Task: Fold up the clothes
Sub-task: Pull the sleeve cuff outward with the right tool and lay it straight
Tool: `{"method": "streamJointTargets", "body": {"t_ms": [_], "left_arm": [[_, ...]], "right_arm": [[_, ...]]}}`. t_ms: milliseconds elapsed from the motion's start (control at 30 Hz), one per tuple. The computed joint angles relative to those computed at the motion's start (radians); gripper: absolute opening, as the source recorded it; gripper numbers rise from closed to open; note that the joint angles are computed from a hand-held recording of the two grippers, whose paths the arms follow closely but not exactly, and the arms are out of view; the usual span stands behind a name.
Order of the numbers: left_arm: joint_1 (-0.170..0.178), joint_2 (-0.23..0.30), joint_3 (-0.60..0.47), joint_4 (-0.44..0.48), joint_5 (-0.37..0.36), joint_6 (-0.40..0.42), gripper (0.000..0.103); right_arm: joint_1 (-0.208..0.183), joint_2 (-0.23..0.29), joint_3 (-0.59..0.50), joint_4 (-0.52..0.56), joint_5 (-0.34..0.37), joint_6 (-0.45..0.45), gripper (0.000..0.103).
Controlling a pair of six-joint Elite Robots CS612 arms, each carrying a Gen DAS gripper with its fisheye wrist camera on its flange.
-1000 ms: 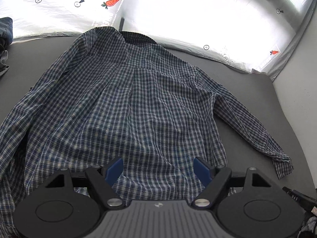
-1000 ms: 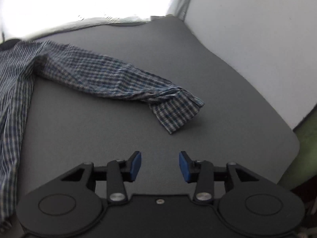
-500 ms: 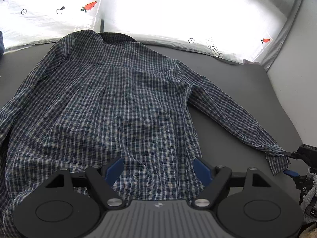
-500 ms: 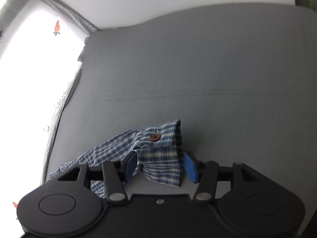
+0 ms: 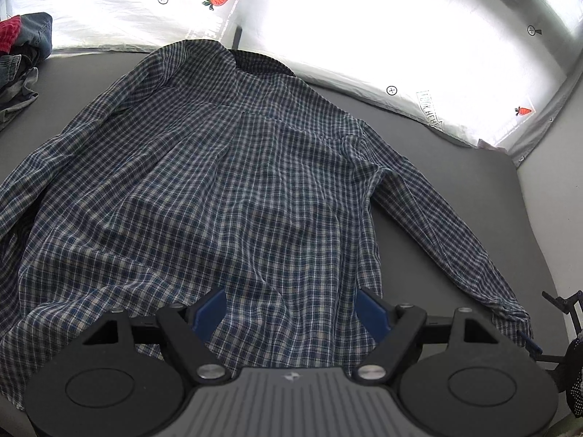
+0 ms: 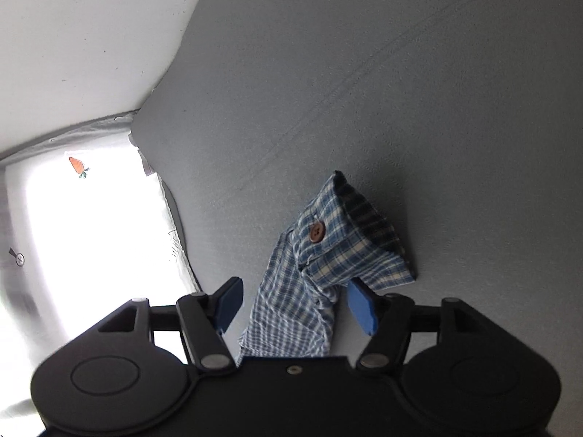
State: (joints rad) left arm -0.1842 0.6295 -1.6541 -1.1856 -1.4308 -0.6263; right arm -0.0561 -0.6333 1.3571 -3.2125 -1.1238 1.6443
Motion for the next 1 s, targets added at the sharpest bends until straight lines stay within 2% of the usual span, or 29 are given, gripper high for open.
{"method": "streamJointTargets", "body": {"t_ms": [133,200,267,333,367,400,433,500,600,733,767,833,867,900,1000], "left_arm": [[-0.005,0.0,-0.001,0.008,-0.004,0.007,0.079],[-0.007,0.0,-0.001,0.012,-0.001,0.0,0.079],[-0.008,-0.001,0.0,0.013,0.007,-0.007,0.079],[-0.009,-0.001,0.001,0.012,0.012,-0.014,0.079],[-0.01,-0.002,0.003,0.013,0.013,-0.016,0.079],[-0.01,-0.003,0.005,0.013,0.014,-0.017,0.079],[-0.011,-0.004,0.006,0.014,0.015,-0.017,0.079],[-0.014,-0.006,0.01,0.01,0.025,-0.019,0.079],[-0.015,-0.005,0.012,-0.006,0.026,-0.018,0.079],[-0.017,-0.008,0.021,-0.009,0.015,-0.016,0.079],[-0.018,-0.008,0.021,-0.009,0.015,-0.012,0.079],[-0.019,-0.008,0.02,-0.008,0.017,-0.009,0.079],[-0.019,-0.007,0.019,-0.005,0.022,-0.014,0.079],[-0.02,-0.007,0.017,-0.001,0.026,-0.019,0.079],[-0.02,-0.004,0.008,0.018,0.049,-0.043,0.079]], "right_arm": [[-0.007,0.038,-0.053,0.034,0.042,0.126,0.07],[-0.008,0.049,-0.068,0.046,0.061,0.153,0.07],[-0.004,0.044,-0.087,0.16,0.05,0.086,0.061],[0.0,0.037,-0.097,0.252,0.024,0.03,0.032],[0.001,0.034,-0.096,0.258,0.016,0.015,0.028],[0.003,0.032,-0.095,0.262,0.005,-0.002,0.019],[0.004,0.026,-0.1,0.291,-0.006,-0.061,0.012],[0.003,0.011,-0.109,0.314,-0.008,-0.264,0.008],[0.009,0.006,-0.141,0.202,-0.062,-0.578,0.007],[0.037,0.013,-0.171,-0.063,-0.144,-0.997,0.007],[0.047,0.011,-0.176,-0.076,-0.17,-1.101,0.007],[0.056,0.002,-0.177,-0.032,-0.216,-1.294,0.007],[0.062,0.003,-0.18,0.012,-0.259,-1.341,0.008],[0.067,0.005,-0.187,0.089,-0.303,-1.347,0.011],[0.07,0.016,-0.219,0.401,-0.375,-1.249,0.017]]}}
